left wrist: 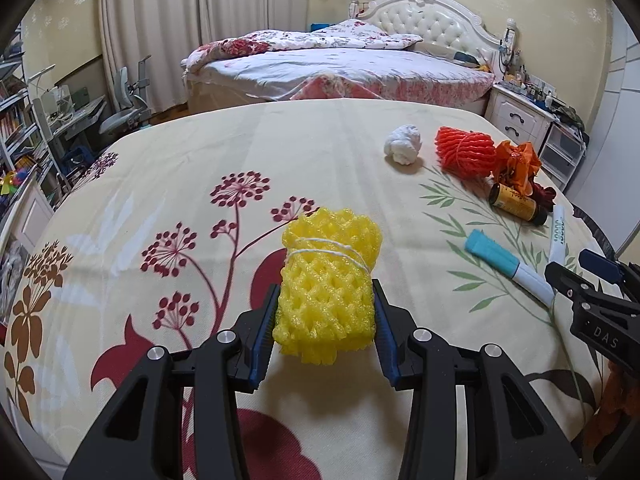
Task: Collect trash
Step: 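Grasp the yellow foam net with the left tool while the right tool grasps the teal tube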
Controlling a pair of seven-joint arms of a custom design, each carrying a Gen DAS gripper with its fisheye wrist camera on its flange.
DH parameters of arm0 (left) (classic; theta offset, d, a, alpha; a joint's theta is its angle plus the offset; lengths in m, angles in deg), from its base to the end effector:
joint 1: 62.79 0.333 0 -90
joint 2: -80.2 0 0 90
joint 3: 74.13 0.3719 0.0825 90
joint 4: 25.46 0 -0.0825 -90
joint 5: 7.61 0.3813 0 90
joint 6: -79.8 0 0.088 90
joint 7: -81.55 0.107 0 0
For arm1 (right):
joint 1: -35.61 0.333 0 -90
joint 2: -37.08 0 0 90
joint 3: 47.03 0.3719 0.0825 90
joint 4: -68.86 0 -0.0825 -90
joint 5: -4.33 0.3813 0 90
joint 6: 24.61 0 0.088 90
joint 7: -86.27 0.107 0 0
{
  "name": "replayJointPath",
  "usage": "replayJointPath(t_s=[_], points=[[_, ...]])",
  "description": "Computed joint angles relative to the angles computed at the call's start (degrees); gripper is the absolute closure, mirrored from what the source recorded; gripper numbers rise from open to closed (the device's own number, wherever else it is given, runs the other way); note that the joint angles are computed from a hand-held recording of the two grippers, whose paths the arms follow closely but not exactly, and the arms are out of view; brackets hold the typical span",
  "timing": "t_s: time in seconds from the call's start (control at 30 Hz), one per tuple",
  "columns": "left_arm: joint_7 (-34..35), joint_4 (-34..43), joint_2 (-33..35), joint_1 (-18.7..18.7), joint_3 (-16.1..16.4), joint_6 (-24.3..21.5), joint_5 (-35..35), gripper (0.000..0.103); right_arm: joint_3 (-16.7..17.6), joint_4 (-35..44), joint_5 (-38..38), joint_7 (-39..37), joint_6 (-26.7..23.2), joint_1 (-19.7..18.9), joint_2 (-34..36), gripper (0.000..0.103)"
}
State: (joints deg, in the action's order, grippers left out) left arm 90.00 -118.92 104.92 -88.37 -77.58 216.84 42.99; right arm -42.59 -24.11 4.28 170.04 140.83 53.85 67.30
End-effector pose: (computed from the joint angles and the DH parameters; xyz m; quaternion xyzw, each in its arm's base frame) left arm 0.6403 -0.3397 0.4592 -0.7668 0.5308 -0.2069 0.2956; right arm 0.7057 0.2812 0.4540 -0.7971 0.4838 -0.2033 0.2988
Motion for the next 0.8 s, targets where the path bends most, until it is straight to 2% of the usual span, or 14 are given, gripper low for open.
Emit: replayJointPath(t_s=[0.27, 0.4, 0.5, 0.7, 0.8], points=[[-3.3, -3.5, -2.1, 0.4, -0.1, 0.2, 1.3, 0.06, 1.2, -1.7, 0.5, -1.1, 2.3, -0.2, -1.3, 0.039], [-4.5, -4.2, -2.7, 0.6, -0.2, -0.4, 2.6, 0.059, 3.2, -0.6, 1.8, -3.8, 0.9, -1.2, -0.7, 0.039], [-4.5, -3.8, -2.5, 0.5, -0.4, -1.7, 3.8, 0.059, 3.8, 0.5, 2.1, -5.6, -0.1, -0.8, -0.1, 0.044], [-4.7, -3.9, -2.4, 1.0, -0.8, -1.2, 3.9, 0.059, 4.0, 2.5, 3.1, -8.0, -2.4, -0.2, 1.2, 0.058], [-4.7, -3.9, -2.3, 1.1, -0.8, -1.0, 3.9, 0.059, 4.7, 3.8, 4.5, -9.2, -5.1, -0.8, 1.9, 0.071]])
